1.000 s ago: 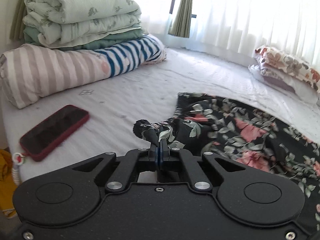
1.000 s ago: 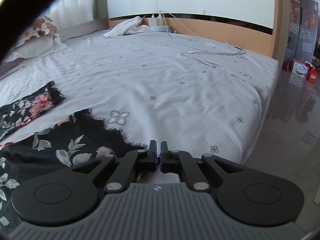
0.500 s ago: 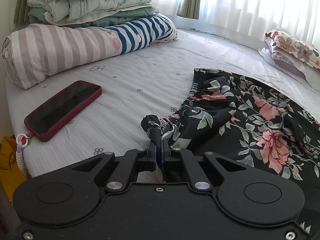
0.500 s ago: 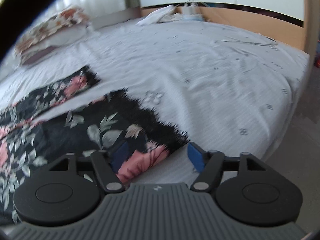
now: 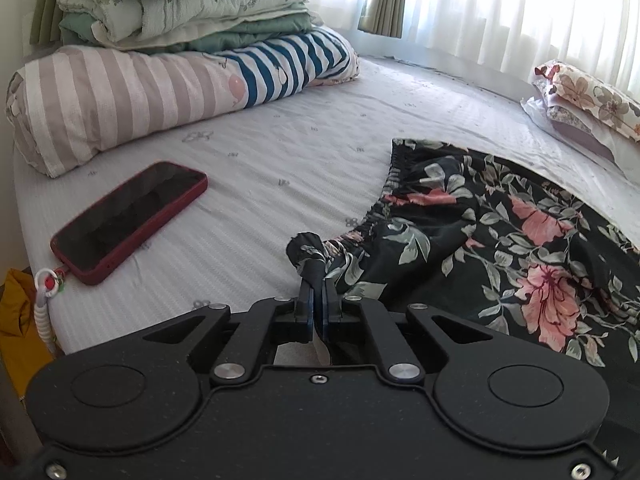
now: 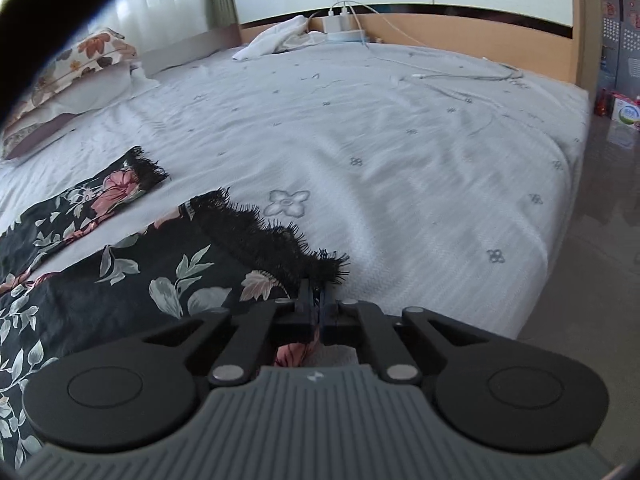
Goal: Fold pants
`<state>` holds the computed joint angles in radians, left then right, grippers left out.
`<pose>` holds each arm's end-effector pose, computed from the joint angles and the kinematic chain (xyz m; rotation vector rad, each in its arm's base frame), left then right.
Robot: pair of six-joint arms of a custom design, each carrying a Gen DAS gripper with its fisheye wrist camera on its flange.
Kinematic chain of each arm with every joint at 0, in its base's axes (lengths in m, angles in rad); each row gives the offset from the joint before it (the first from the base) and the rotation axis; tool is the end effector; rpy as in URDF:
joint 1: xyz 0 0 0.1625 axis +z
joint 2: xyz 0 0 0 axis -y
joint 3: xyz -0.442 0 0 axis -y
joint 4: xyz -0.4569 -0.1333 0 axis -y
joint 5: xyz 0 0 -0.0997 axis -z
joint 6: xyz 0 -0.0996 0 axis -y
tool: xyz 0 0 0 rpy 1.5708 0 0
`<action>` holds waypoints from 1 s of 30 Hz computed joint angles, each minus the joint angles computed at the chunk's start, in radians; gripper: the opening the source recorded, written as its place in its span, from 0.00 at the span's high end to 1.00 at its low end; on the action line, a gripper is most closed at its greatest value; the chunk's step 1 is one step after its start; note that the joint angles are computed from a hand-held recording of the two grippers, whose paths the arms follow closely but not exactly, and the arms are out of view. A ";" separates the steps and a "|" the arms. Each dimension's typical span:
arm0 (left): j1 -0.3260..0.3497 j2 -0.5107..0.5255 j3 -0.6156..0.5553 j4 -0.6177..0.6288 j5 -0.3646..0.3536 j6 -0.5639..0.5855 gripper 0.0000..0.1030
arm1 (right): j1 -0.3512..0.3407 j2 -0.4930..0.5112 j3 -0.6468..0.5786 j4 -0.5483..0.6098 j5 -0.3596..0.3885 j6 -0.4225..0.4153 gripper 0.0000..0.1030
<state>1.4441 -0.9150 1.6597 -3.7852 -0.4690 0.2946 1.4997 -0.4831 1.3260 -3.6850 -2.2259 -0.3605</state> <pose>0.1369 -0.6831 0.2978 -0.5253 1.7217 -1.3361 0.0156 -0.8034 0.0987 -0.2028 -2.0019 1.2646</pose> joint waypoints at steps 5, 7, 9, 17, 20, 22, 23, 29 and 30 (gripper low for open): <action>-0.019 -0.006 0.006 -0.076 0.020 0.086 0.97 | 0.022 0.008 0.003 -0.110 -0.038 -0.142 0.97; -0.020 -0.017 0.017 -0.044 0.031 0.069 0.97 | 0.025 -0.001 0.015 -0.120 -0.038 -0.152 0.97; -0.021 -0.011 0.014 -0.057 0.052 0.092 0.98 | 0.028 0.005 0.007 -0.146 -0.060 -0.189 0.97; -0.012 -0.039 0.059 -0.037 0.071 0.037 0.98 | 0.012 -0.011 0.019 -0.087 -0.078 -0.154 0.93; -0.014 -0.053 0.079 -0.012 0.046 0.005 0.97 | 0.006 -0.004 0.007 -0.054 -0.102 -0.114 0.63; -0.019 -0.057 0.083 -0.013 0.029 -0.001 0.92 | 0.005 -0.008 0.014 -0.057 -0.097 -0.096 0.34; -0.023 -0.059 0.082 -0.019 0.019 0.002 0.91 | 0.006 -0.008 0.016 -0.071 -0.094 -0.101 0.30; -0.042 -0.068 0.030 0.053 -0.035 -0.011 0.57 | 0.035 -0.014 0.004 -0.121 -0.094 -0.179 0.19; -0.044 -0.066 0.012 0.069 -0.046 -0.011 0.51 | 0.041 -0.020 0.001 -0.108 -0.090 -0.173 0.17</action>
<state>1.3996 -0.9813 1.6715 -3.7166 -0.5149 0.2837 1.5412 -0.5035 1.3271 -3.7932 -2.3161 -0.5333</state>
